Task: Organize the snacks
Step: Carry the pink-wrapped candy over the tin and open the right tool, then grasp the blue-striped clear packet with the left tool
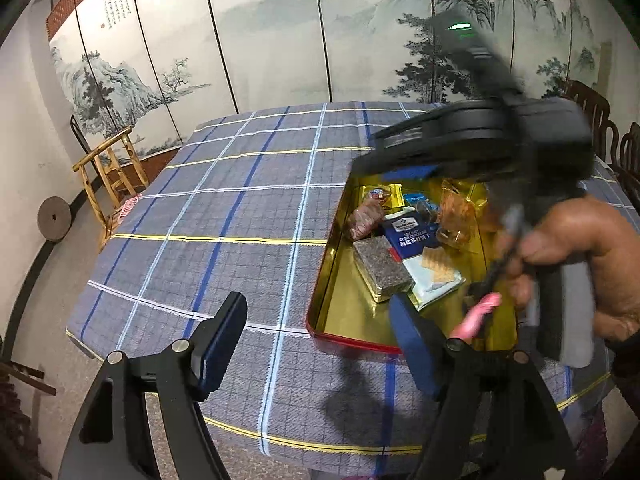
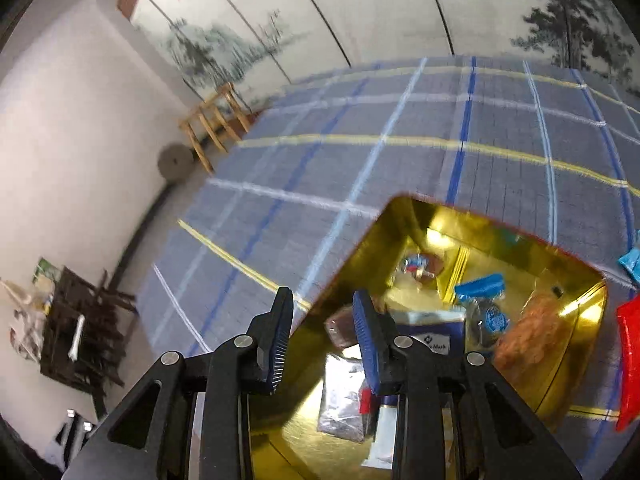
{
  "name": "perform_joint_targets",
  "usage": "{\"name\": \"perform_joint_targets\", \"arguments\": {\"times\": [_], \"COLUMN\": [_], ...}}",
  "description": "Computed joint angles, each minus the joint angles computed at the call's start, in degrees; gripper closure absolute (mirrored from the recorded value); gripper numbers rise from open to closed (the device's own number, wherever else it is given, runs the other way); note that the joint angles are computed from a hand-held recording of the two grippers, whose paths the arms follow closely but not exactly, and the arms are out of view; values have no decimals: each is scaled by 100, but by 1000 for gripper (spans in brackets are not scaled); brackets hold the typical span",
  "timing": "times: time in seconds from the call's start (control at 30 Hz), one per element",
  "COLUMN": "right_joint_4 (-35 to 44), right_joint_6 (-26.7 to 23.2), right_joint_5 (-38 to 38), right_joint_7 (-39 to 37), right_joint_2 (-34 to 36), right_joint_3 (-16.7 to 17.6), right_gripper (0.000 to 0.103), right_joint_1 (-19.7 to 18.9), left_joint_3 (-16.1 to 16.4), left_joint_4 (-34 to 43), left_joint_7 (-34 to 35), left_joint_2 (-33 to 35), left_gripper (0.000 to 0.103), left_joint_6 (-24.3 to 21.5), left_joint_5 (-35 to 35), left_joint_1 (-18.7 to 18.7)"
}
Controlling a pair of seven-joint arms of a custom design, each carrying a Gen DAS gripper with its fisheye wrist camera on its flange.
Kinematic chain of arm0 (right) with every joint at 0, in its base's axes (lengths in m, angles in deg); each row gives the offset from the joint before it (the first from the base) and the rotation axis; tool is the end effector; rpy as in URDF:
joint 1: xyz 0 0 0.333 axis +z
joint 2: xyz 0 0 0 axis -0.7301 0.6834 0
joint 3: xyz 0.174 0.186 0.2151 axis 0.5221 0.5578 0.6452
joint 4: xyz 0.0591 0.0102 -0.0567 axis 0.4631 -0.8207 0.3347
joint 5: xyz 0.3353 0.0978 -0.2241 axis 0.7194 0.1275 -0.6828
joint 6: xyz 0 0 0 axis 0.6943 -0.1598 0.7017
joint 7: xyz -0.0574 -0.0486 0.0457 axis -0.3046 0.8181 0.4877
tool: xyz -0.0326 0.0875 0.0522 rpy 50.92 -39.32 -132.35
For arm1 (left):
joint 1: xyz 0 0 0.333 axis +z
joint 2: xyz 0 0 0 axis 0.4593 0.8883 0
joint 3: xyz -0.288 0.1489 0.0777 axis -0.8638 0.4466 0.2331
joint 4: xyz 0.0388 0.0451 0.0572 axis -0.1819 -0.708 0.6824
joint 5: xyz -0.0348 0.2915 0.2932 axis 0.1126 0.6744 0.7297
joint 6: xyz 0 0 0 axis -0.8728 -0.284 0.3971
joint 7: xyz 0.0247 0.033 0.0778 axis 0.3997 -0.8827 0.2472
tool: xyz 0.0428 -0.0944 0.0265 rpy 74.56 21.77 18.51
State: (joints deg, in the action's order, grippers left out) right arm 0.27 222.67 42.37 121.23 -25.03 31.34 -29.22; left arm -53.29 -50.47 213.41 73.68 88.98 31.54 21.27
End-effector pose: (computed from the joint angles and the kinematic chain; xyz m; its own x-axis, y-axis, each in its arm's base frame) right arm 0.7005 0.2873 0.4978 -0.1096 -0.8877 -0.4471 -0.7475 0.3701 -0.5516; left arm 0.5870 -0.1430 0.5444 -0.5313 -0.8390 -0.1174 -0.5779 0.4602 -0.6739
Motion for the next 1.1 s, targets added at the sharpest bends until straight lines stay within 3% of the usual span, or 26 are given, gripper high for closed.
{"name": "perform_joint_targets", "arguments": {"times": [0.07,0.13,0.2,0.23,0.27,0.37,0.47,0.57,0.7,0.93,1.1], "right_joint_4": [-565,-1195,-1904,-2234,-2590,-3593,-4237,-4669,-5205,-5614,-5881], "right_joint_6": [301,529,280,-70,-521,-1797,-2663,-3198,-3006,-2278,-1767], "right_joint_5": [-823,-2181,-3958,-4619,-5007,-5079,-4882,-4856,-4807,-4884,-5045], "right_joint_7": [809,2079,3687,4224,4511,4598,4435,4239,4264,4391,4713], "right_joint_2": [-441,-930,-1597,-1936,-2291,-3199,-3745,-4110,-4546,-4697,-4787], "right_joint_3": [-657,-1273,-2076,-2179,-2144,-1999,-1671,-1451,-1318,-1041,-766], "right_gripper": [70,70,69,66,65,65,65,65,65,65,65], "right_joint_1": [488,929,1605,1722,1735,1652,1313,1051,679,81,-390], "left_joint_3": [16,31,38,34,30,-5,-40,-96,-209,-448,-613], "left_joint_4": [-9,-13,-24,-17,-12,46,152,329,650,1465,2863], "left_joint_7": [53,154,307,379,467,658,873,976,831,384,157], "left_joint_2": [-23,-54,-96,-113,-140,-181,-199,-169,-41,495,1558], "left_gripper": [33,33,33,33,33,33,33,33,33,33,33], "left_joint_6": [12,-39,-84,-131,-208,-440,-725,-1062,-1502,-1732,-2275], "left_joint_5": [-50,-173,-354,-431,-522,-704,-948,-1066,-1032,-549,40], "left_joint_1": [5,-2,-29,-48,-75,-165,-268,-365,-484,-719,-991]}}
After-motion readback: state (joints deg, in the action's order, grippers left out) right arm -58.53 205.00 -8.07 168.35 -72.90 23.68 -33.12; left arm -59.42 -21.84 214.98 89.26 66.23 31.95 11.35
